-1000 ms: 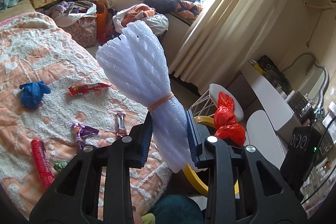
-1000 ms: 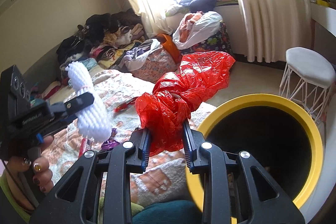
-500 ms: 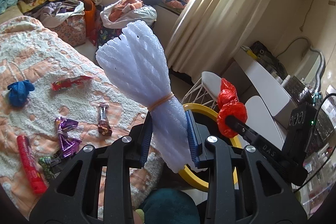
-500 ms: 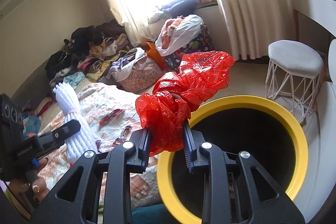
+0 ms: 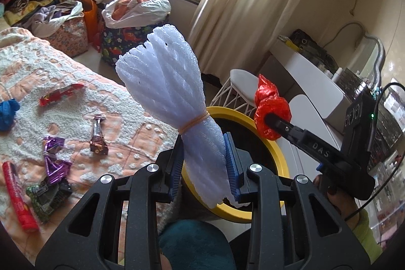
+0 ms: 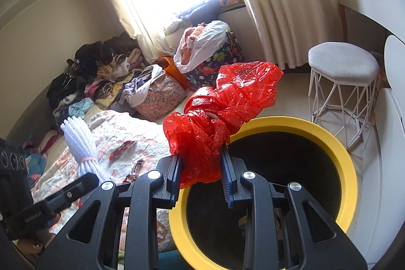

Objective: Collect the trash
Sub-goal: 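Bring the red bag and white netting over the bin opening, then open both tools to drop the red bag and netting into the bin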

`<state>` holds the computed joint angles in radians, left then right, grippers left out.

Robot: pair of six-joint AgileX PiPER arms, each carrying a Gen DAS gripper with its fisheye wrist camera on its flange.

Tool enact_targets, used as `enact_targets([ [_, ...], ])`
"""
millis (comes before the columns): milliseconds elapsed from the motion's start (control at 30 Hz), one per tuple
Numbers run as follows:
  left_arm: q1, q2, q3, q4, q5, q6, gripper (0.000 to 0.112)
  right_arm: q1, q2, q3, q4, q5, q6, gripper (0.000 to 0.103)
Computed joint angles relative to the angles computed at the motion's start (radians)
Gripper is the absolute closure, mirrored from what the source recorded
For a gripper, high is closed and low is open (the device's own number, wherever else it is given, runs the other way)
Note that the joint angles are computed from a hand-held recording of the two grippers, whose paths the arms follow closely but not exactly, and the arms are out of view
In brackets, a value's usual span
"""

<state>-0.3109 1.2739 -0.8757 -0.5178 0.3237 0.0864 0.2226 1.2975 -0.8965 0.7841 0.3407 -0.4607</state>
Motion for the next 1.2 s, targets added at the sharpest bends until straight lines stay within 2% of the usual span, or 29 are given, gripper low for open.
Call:
enact_targets([
  [533,-0.114,0.123,-0.051,0.050,-0.008,-0.016,0.088,-0.135,0.040,0.000,0.073,0.074,-0.069,0.077],
  [900,-0.145,0.218,-0.090,0.020,0.004,0.029,0.088,-0.152,0.074,-0.013,0.044,0.102,-0.036,0.077],
  [1200,-0.158,0.297,-0.143,0.013,0.021,0.051,0.087,-0.192,0.120,-0.031,0.077,0.164,-0.034,0.077],
])
